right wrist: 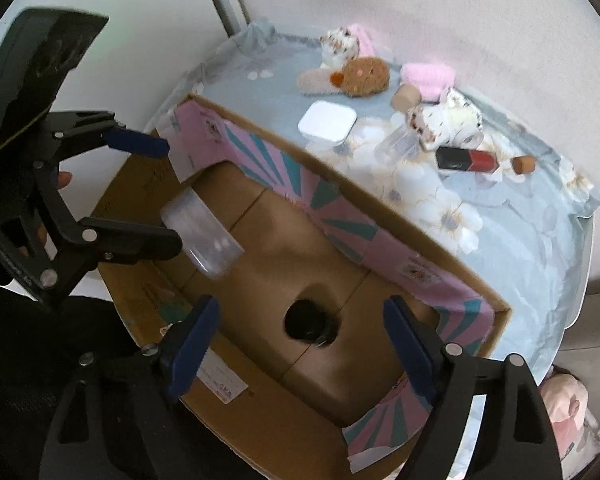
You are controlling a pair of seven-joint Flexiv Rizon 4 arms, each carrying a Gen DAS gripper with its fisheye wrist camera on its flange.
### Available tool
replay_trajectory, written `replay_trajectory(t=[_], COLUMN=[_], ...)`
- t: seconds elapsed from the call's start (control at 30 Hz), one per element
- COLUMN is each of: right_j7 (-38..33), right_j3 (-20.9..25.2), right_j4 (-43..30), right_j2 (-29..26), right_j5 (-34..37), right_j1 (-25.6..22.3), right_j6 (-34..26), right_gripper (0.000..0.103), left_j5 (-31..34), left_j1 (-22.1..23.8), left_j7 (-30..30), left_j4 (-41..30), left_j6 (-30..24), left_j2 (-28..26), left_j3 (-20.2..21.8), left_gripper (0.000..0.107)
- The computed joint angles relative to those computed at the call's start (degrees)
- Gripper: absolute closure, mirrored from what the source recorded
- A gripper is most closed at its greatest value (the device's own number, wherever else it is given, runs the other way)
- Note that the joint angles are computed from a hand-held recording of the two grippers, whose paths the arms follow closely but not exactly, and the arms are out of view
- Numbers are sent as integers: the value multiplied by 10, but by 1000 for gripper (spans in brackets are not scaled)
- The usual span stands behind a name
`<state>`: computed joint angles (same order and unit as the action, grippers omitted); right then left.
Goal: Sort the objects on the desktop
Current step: 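Carry the swab box and black jar into the cardboard box and release both, then grasp the white plush toy with the left tool while the right tool grasps the cream sock toy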
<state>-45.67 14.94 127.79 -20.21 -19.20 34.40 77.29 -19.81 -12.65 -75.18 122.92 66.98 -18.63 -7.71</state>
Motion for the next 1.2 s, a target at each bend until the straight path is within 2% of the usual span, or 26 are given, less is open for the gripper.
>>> replay_trajectory(t=[0.6, 0.8, 0.9, 1.1, 1.2], right_j7=[59, 93, 137, 190, 208], right_j3=[-32, -44, -62, -64, -66], right_j4=[15, 16, 19, 13, 4], right_j2=[21, 36, 48, 57, 59], right_j5=[-49, -84, -126, -171, -185], right_j1=[7, 15, 22, 6, -5], right_j6=[13, -8, -21, -25, -31], right_gripper=[22, 22, 22, 22, 22], left_j5=[16, 27, 17, 58, 47], left_j1=[3, 6, 13, 19, 35], left_j7=[-18, -18, -15, -28, -18], left_j4=[6, 3, 3, -41, -71], left_j6=[8, 12, 20, 12, 2], left_j2=[26, 38, 43, 36, 23], left_j3=[13, 21, 20, 41, 37], left_gripper=[4, 4, 4, 4, 4])
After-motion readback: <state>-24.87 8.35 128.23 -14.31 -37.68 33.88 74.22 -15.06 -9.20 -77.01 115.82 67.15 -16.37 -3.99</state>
